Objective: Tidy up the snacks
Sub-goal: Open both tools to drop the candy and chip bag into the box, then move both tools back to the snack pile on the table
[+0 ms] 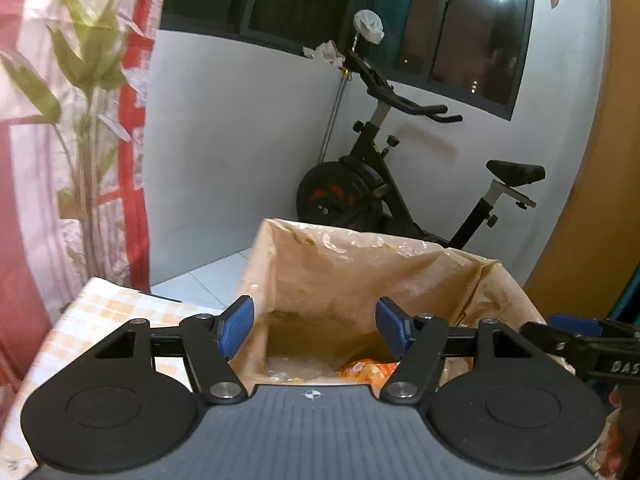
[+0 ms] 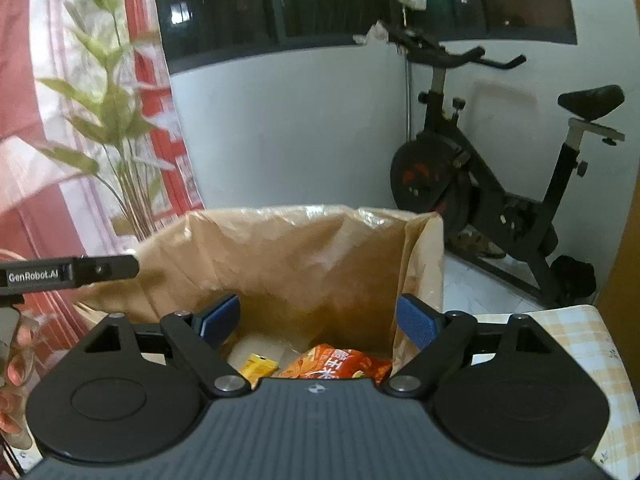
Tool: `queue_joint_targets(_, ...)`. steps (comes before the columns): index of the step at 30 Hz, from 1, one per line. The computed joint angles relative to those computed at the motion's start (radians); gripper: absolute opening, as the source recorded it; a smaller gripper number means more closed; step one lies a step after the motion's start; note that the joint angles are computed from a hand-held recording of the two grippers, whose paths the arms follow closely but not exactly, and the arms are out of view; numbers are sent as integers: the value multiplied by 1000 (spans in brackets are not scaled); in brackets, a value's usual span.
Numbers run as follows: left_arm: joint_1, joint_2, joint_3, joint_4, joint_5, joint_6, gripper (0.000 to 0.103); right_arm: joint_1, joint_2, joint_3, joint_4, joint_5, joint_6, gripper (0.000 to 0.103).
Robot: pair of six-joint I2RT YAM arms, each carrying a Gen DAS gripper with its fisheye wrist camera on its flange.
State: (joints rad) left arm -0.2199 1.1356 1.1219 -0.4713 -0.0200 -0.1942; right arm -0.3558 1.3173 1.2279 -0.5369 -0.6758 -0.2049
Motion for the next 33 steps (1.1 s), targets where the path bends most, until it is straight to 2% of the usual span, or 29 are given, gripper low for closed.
queue_joint_targets(2, 28, -55, -2, -40, 16, 8, 70, -32, -47, -20, -14, -39, 14, 89)
queue_joint_targets(4, 62, -115, -10, -74, 40, 29, 70, -84, -99, -47, -34, -112, 35, 99)
queue_joint_targets(6, 92, -180, -19, -120, 54, 51, 70, -133, -164, -91, -29, -161, 79, 101)
queue_joint_targets(12, 221, -343, -61, -251, 129, 117, 71, -268, -364, -221, -33, -257, 125, 103)
queue_joint_targets(16, 328, -430, -110, -321, 233, 170, 72, -355, -431, -234, -204, -331, 24, 103)
queue_joint_targets(18, 329, -482, -148, -330, 212, 180, 72, -397, -462, -248, -273, -358, -22, 103)
queue_joint_targets(21, 328, -553, -206, -338, 215, 172, 74, -449, -558, -322, -274, -370, -38, 103)
queue_joint_targets(23, 330, -598, -249, -334, 237, 153, 74, -476, -620, -365, -297, -370, -91, 103)
queue_joint_targets(26, 247, -646, -304, -327, 165, 82, 74, -524, -672, -419, -378, -400, -204, 103)
queue_joint_targets(29, 172, -678, -348, -325, 101, 23, 74, -556, -651, -440, -533, -422, -381, 103)
queue_joint_targets(33, 108, -707, -391, -328, 52, -18, 74, -544, -658, -487, -634, -376, -518, 103)
